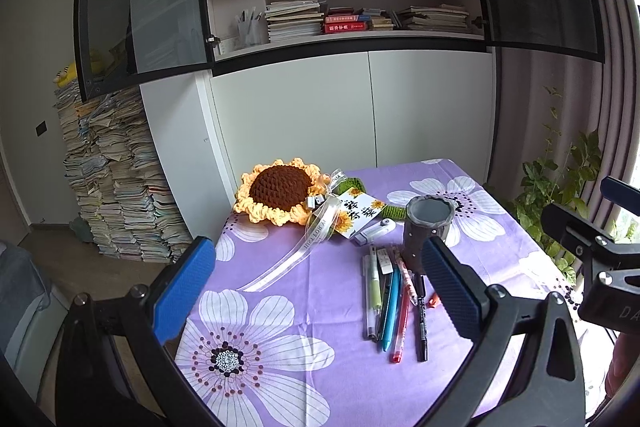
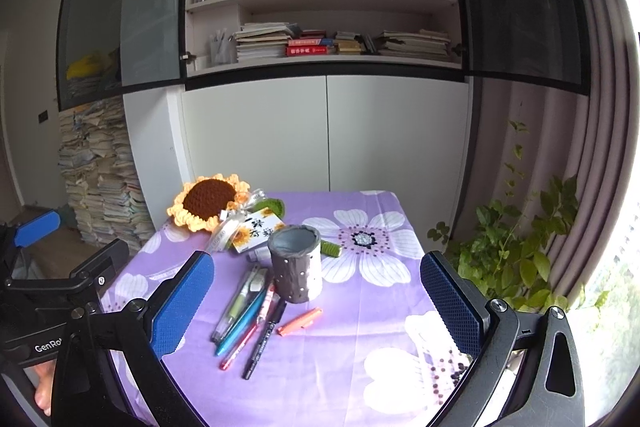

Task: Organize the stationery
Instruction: 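Move the right tool toward the gray pen cup while the left tool approaches the pens, then close the right tool around the gray perforated pen cup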

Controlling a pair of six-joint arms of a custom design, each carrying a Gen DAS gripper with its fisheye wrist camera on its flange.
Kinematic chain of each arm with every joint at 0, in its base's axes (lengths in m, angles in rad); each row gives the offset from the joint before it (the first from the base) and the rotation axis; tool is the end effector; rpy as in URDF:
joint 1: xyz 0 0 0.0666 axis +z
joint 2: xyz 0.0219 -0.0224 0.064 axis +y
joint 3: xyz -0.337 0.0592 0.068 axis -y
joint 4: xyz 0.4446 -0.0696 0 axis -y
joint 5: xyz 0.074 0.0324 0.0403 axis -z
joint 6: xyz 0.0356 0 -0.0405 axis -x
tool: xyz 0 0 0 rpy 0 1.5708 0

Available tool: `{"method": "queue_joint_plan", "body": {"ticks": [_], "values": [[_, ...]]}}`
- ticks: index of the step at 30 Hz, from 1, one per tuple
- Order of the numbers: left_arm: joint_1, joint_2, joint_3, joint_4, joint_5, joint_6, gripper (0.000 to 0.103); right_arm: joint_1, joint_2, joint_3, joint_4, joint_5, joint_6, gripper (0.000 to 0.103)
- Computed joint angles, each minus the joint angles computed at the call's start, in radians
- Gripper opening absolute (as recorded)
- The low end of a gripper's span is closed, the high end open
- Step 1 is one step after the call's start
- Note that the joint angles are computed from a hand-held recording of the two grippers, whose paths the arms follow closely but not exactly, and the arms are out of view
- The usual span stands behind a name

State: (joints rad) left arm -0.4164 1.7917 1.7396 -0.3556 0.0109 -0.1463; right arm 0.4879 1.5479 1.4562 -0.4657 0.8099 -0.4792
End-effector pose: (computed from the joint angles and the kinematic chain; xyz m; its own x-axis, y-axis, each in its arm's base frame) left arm 0.6459 -0.2865 0.3777 -0.2985 0.2914 -0.9089 0.4620 0.8773 0.1296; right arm 0.5497 0.2621 0.3761 -0.3134 0.1936 -0.9297 0.4103 0.9105 0.0513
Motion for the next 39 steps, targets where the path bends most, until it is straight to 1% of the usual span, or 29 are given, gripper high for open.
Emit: {"method": "queue_joint_plan", "body": {"ticks": [6,8,13,16,20,24,27,32,34,37,38,39], "values": [[-0.002,0.049,0.046,0.006,0.001,0.002,0.102,-0.027,0.038,0.025,0.016,-0.03,0.026,0.103],[-0.001,0.073,0.067,-0.002,0.001,0.007,0.102,-0.037,0.056,0.034,0.019,-0.044,0.033,0.103],[0.0,0.163,0.166,-0.073,-0.008,0.012,0.102,-0.073,0.128,0.095,-0.033,-0.141,0.029,0.103],[0.0,0.225,0.24,-0.118,-0.021,0.009,0.102,-0.095,0.174,0.129,-0.05,-0.196,0.033,0.103],[0.006,0.306,0.344,-0.175,-0.017,0.005,0.102,-0.122,0.24,0.186,-0.088,-0.242,0.022,0.103],[0.012,0.386,0.441,-0.207,-0.012,-0.002,0.102,-0.154,0.309,0.258,-0.132,-0.301,0.008,0.103],[0.019,0.466,0.546,-0.255,-0.009,0.005,0.102,-0.182,0.367,0.326,-0.162,-0.356,0.008,0.103],[0.03,0.613,0.765,-0.384,0.012,0.033,0.102,-0.222,0.455,0.436,-0.214,-0.455,-0.028,0.103],[0.031,0.661,0.841,-0.423,0.016,0.038,0.102,-0.227,0.486,0.477,-0.232,-0.475,-0.025,0.103],[0.031,0.711,0.923,-0.464,0.029,0.038,0.102,-0.226,0.526,0.536,-0.257,-0.458,-0.001,0.103],[0.029,0.718,0.935,-0.472,0.028,0.035,0.102,-0.226,0.54,0.558,-0.27,-0.448,0.008,0.1],[0.028,0.725,0.947,-0.478,0.027,0.03,0.102,-0.225,0.547,0.569,-0.276,-0.435,0.016,0.077]]}}
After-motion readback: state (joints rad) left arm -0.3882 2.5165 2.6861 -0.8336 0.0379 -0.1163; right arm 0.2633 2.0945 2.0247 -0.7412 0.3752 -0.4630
